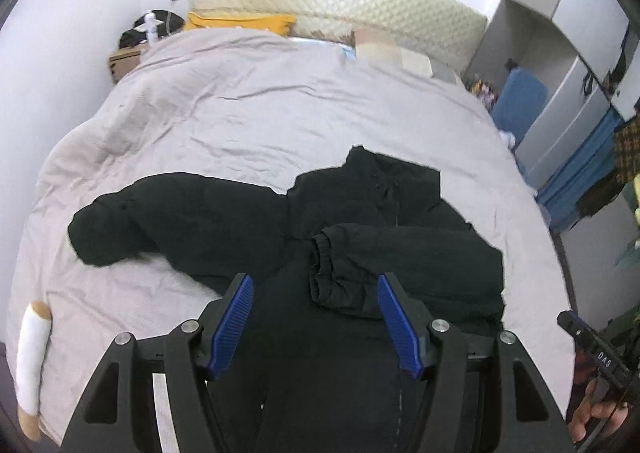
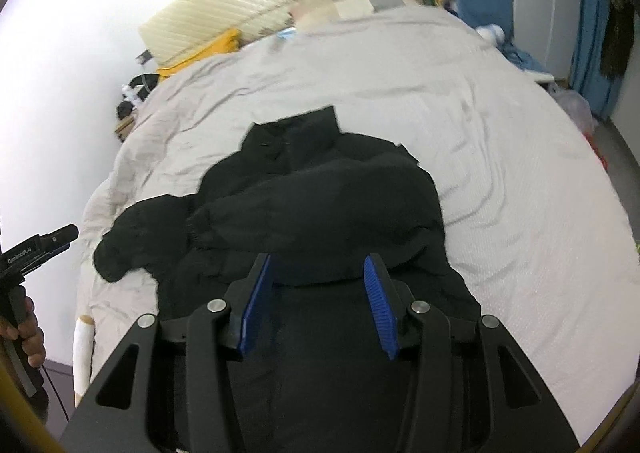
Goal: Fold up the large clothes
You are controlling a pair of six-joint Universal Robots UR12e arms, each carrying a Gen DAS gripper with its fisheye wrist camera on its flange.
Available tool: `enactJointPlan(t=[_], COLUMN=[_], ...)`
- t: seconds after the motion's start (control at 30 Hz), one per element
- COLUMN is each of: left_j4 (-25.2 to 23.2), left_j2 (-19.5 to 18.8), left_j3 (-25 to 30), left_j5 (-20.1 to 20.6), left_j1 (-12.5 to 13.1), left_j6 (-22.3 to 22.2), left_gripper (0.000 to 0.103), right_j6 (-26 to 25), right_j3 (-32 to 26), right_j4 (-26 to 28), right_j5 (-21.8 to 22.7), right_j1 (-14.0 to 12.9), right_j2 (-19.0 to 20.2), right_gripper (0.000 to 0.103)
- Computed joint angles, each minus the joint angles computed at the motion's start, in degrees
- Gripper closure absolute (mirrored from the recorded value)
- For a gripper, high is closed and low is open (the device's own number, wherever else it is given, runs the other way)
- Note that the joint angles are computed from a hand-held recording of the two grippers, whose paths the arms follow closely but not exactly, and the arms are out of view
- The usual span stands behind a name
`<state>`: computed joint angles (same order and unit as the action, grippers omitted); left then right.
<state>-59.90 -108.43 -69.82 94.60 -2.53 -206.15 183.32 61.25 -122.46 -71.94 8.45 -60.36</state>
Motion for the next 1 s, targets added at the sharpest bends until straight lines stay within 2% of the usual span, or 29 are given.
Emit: enactJointPlan(t=[0.2,0.37,0.53,0.7,0.8,0.93,1.0], left_j4=[2.95,5.03,7.49,12.86,18.18,24.91,28.13], left_j2=[5.65,9.76,12.63,14.34,14.67,13.55,12.56], left_j3=[-6.96,-13.51,-19.41,-25.63,-29.35,-32.92,-34.36], left_j5=[-1.33,-3.41,-6.33,-11.19,-14.16,-16.47,-17.28], left_j1=[1.86,4.87,8.77,13.99,17.20,21.03,22.75], left_j6=[-5.25,-9.37,-12.20,-16.99,-19.62,-23.28,-26.57], left_gripper=[0.039,0.039,0.039,0.039,0.035,0.030,0.026], right_j6=[-2.22,-3.14,-3.23,-2.08,-0.85,0.43,1.22], right_j3=[1.55,2.22,1.41,-0.43,-1.74,-4.64,-5.98], right_j4=[0.70,1.47,2.08,4.05,4.85,6.78,7.32], right_j5=[0.14,0.18,-1.22,-2.74,-4.13,-6.61,-7.87], right_j1=[1.46,2.89,4.37,5.53,6.29,7.32,7.75], right_j2=[-3.06,-4.48,-4.29,-3.25,-2.52,-0.82,0.01], right_gripper=[0.053,0.052,0.051,0.046,0.036,0.033,0.030])
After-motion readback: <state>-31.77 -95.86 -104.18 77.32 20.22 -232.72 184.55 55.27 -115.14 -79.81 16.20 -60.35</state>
